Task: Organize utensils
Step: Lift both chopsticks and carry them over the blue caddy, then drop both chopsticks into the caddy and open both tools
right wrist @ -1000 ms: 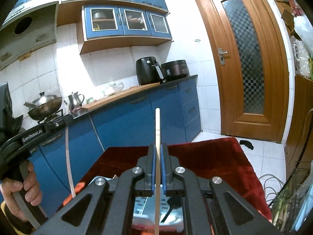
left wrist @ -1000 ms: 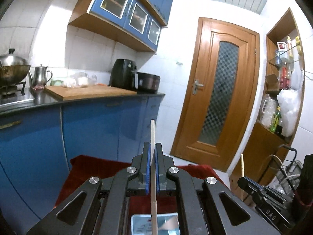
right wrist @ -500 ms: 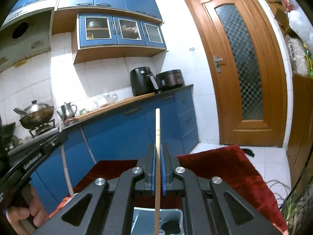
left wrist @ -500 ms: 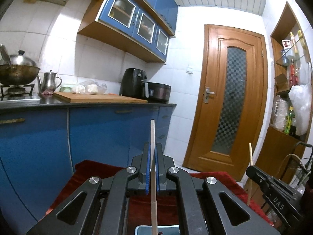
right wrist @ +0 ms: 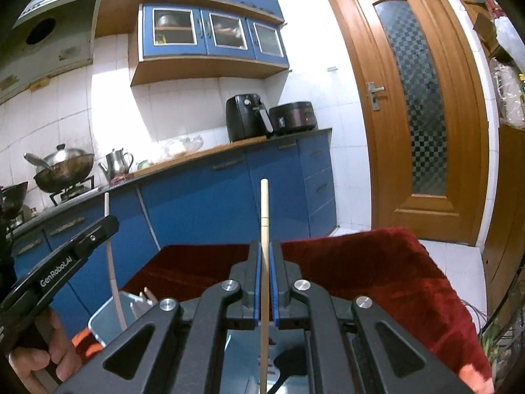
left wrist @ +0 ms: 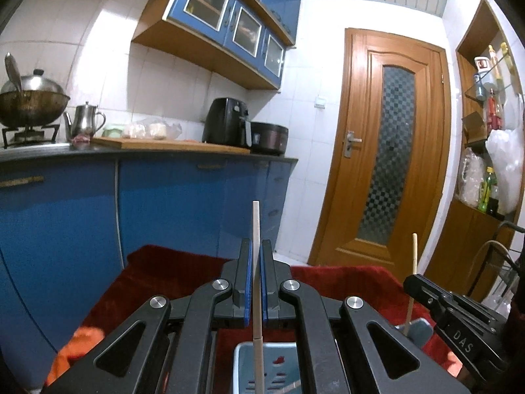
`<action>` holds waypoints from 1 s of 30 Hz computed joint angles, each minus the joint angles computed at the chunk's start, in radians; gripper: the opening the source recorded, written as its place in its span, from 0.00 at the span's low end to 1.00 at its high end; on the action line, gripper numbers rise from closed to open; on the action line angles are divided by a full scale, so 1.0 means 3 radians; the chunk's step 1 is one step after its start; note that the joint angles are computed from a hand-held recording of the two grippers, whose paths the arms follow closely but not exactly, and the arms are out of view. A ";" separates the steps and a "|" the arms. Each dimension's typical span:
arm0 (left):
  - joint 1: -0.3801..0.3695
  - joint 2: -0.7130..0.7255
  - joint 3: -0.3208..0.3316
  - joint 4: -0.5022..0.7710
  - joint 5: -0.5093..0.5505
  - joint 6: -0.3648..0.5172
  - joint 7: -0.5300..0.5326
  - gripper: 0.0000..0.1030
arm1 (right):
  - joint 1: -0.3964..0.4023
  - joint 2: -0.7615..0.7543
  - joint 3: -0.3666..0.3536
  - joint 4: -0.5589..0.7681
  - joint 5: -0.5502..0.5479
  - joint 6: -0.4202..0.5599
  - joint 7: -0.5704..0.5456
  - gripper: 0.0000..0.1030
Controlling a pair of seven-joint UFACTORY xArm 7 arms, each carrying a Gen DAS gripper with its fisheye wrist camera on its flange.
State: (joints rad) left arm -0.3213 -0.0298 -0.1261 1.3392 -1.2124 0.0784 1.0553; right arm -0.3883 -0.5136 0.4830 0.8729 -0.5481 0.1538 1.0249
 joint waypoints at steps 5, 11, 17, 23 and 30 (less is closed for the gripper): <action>0.0037 -0.0074 0.0044 -0.0112 0.0287 0.0248 -0.0268 0.06 | 0.0353 0.0018 -0.0223 -0.0055 0.0161 0.0101 -0.0187 0.07; 0.0002 -0.0218 0.0112 -0.0245 0.0448 0.0373 -0.0396 0.19 | 0.0577 -0.0074 -0.0374 -0.0130 0.0358 0.0158 -0.0292 0.19; -0.0023 -0.0435 0.0236 -0.0353 0.0705 0.0633 -0.0689 0.26 | 0.0682 -0.0218 -0.0408 -0.0112 0.0488 0.0289 -0.0357 0.19; -0.0095 -0.0699 0.0376 -0.0502 0.0907 0.0785 -0.0844 0.30 | 0.0871 -0.0396 -0.0477 -0.0115 0.0678 0.0430 -0.0441 0.20; -0.0131 -0.1020 0.0536 -0.0674 0.1175 0.1050 -0.1079 0.31 | 0.1098 -0.0690 -0.0507 -0.0154 0.0897 0.0633 -0.0507 0.20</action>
